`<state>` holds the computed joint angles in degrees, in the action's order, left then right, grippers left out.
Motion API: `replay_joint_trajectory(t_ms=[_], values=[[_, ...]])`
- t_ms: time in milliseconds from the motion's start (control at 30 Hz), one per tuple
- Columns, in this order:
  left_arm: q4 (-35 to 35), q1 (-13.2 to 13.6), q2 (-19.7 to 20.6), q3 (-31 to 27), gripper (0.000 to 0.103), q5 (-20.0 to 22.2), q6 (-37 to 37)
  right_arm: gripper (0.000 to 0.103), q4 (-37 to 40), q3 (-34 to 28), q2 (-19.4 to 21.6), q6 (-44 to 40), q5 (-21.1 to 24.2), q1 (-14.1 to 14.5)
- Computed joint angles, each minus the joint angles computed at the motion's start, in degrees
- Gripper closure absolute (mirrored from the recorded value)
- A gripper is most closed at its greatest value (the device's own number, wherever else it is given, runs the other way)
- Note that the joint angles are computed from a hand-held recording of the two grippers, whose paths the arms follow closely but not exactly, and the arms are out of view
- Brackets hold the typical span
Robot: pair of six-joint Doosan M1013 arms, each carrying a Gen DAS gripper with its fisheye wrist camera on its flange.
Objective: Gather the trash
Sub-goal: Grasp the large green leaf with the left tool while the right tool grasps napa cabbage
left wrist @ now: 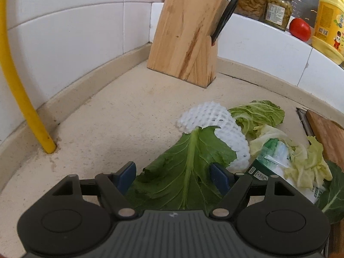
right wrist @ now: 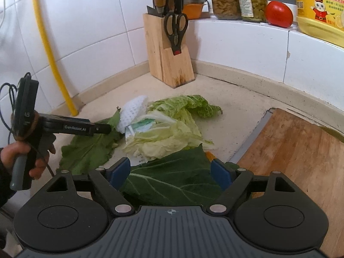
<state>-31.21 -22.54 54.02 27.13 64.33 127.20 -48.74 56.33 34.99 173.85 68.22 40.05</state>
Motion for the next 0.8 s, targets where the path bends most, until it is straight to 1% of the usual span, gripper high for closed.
replay_joint_trajectory(t_ms=[67,200,467,533,667,733,800], values=[[0.6,-0.1,0.6,-1.1,0.032,1.1,-0.3,0.016,0.5,0.0,0.0,-0.4,-0.5,-0.5],[0.0,0.1,0.7,-1.0,0.032,2.4,0.5,0.016,0.4,-0.5,0.3,-1.3,-0.8,-1.0],[-0.7,1.0,-2.3,4.5,0.032,1.5,6.4,0.015,1.0,-1.4,0.8,-4.9,-1.3,-1.7],[-0.6,1.2,-2.8,5.3,0.032,1.7,7.6,0.014,1.6,-1.4,0.8,-7.3,-2.0,-2.0],[-0.9,1.5,-3.1,5.9,0.033,2.3,8.3,0.009,3.2,-1.9,1.0,-13.9,-2.9,-2.8],[-0.9,1.5,-3.2,5.9,0.034,2.2,7.6,0.009,4.7,-1.8,0.9,-16.7,-4.2,-3.6],[-1.0,1.6,-2.7,4.9,0.034,3.1,6.5,0.009,6.8,-1.8,0.8,-19.4,-5.1,-4.5]])
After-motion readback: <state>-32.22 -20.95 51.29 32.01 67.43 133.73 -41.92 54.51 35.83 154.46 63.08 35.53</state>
